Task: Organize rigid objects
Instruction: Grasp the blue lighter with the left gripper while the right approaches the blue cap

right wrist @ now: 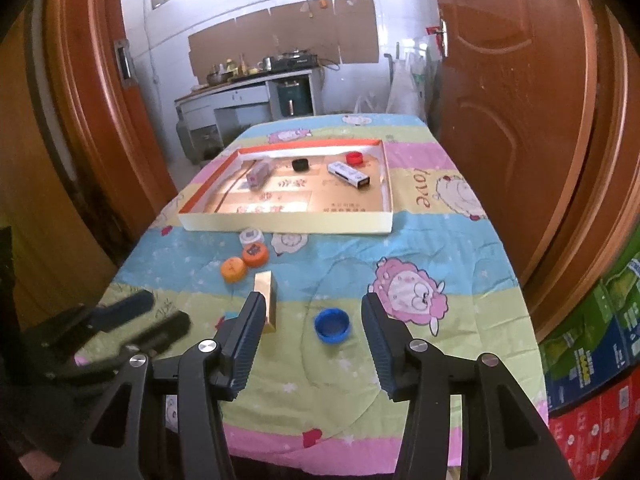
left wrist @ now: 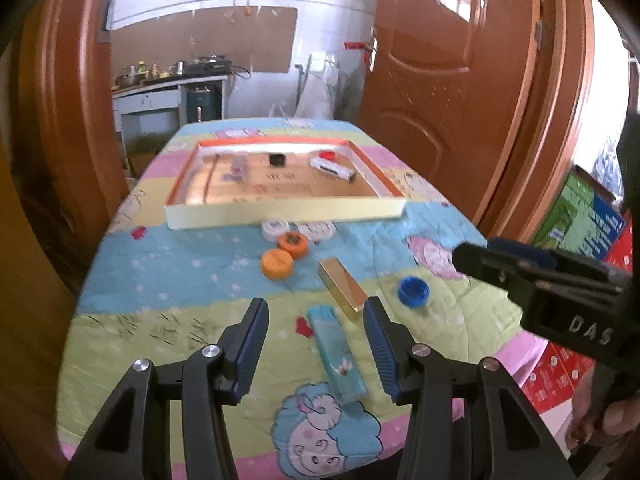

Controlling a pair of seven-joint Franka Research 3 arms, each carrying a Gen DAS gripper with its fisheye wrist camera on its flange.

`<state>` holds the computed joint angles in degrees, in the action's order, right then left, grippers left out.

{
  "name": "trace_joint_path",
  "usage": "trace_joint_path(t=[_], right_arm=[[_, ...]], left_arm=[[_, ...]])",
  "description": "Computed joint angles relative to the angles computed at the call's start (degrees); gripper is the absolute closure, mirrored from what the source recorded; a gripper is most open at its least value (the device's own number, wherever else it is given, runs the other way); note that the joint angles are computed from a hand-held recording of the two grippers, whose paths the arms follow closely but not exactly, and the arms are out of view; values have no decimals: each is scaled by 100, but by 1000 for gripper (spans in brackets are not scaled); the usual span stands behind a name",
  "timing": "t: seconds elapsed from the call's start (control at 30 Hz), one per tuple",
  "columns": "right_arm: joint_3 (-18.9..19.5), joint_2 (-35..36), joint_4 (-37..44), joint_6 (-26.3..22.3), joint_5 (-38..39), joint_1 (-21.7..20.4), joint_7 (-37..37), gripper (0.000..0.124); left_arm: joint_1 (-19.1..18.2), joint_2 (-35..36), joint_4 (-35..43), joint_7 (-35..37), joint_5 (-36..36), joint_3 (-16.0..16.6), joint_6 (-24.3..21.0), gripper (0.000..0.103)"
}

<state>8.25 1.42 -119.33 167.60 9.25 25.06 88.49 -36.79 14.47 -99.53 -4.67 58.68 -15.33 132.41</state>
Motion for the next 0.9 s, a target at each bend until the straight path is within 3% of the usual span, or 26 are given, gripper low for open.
trace_joint_path(t=[0.5,0.7,0.9], right_arm=[[-57,100,-89,46,265,-89,-18,72],[-84,152,-101,52,236,-113,39,72],[-116,233,-88,32,52,-104,160,72]], left_arm=[[-244,819,740,475,-422,225,-258,54],[-419,1166,1174,695,-588,336,-761,54],[-468,1060,935,432,-390,421,-591,59]])
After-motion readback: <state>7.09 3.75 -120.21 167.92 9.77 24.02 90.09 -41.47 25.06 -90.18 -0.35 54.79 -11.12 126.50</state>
